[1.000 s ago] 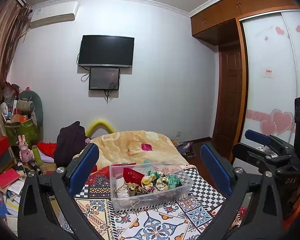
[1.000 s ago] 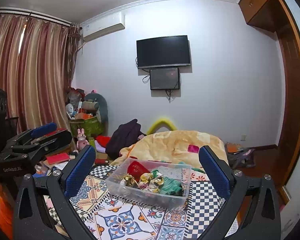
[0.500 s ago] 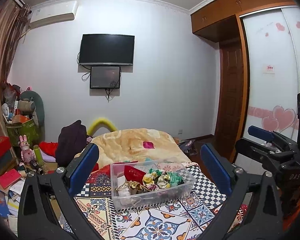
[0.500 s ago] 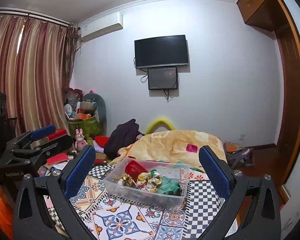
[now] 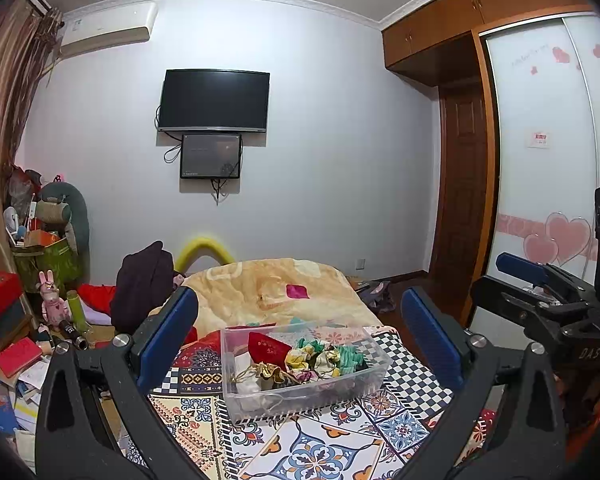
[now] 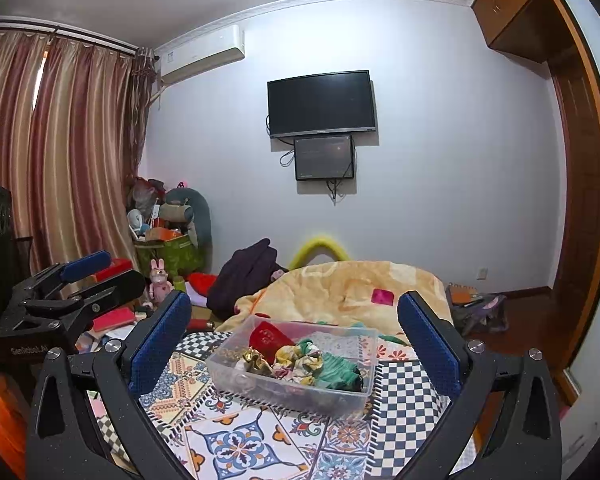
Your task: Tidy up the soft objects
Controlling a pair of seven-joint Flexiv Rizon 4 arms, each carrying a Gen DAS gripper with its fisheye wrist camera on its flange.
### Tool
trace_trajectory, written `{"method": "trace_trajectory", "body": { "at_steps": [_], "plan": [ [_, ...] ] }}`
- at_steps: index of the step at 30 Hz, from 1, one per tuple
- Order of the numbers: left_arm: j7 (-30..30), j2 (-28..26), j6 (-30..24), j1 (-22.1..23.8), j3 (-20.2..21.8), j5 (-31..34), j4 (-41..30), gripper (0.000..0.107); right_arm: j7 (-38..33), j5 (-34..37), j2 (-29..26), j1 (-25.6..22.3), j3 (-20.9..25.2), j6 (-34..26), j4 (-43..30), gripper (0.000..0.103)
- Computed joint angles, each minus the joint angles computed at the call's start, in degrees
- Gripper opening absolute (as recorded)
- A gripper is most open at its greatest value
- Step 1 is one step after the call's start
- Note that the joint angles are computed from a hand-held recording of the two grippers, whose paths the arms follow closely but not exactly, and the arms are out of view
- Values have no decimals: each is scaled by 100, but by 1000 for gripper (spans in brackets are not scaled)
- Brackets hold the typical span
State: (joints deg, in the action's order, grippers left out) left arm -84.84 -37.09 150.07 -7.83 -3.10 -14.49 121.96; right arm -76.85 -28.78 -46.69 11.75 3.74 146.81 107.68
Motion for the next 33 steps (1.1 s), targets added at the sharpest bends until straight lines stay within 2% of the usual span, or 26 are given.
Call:
{"method": "trace_trajectory", "body": {
  "at_steps": [33],
  "plan": [
    [-171, 19, -205, 77, -5, 173, -13, 103, 53, 94, -11, 34, 12, -117, -39, 103]
  ]
}}
